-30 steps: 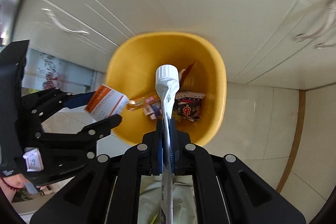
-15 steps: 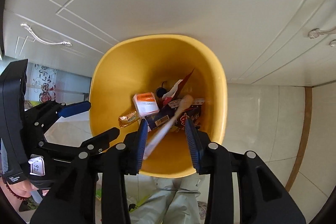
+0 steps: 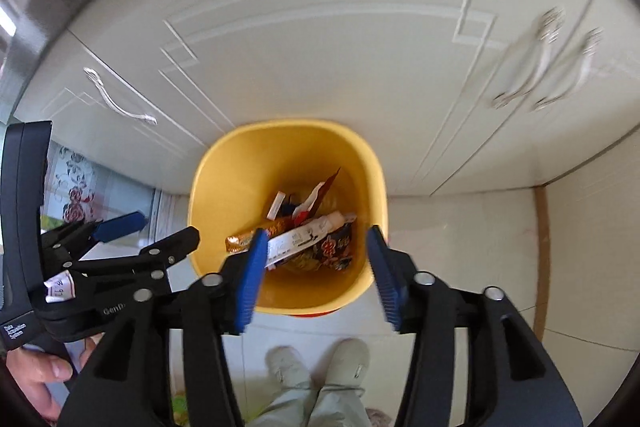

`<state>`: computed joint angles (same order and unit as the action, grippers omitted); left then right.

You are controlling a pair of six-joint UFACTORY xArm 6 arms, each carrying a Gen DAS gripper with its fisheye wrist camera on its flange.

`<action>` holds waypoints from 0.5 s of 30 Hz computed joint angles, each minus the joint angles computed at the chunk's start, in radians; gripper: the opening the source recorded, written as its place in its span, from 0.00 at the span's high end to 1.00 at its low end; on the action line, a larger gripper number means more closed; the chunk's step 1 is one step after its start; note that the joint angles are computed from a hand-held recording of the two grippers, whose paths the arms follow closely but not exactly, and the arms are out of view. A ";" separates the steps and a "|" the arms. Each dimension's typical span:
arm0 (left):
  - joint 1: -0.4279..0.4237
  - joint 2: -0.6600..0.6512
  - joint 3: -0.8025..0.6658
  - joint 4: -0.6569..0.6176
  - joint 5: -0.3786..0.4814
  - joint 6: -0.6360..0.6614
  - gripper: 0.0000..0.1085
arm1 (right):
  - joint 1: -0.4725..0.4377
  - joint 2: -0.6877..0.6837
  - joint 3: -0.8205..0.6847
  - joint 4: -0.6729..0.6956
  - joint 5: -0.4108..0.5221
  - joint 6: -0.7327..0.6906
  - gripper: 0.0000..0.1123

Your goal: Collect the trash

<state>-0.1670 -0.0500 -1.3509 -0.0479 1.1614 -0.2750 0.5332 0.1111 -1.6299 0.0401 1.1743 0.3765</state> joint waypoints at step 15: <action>-0.056 -0.148 -0.057 0.126 0.069 -0.206 0.10 | 0.082 -0.117 -0.017 -0.156 0.131 0.122 0.39</action>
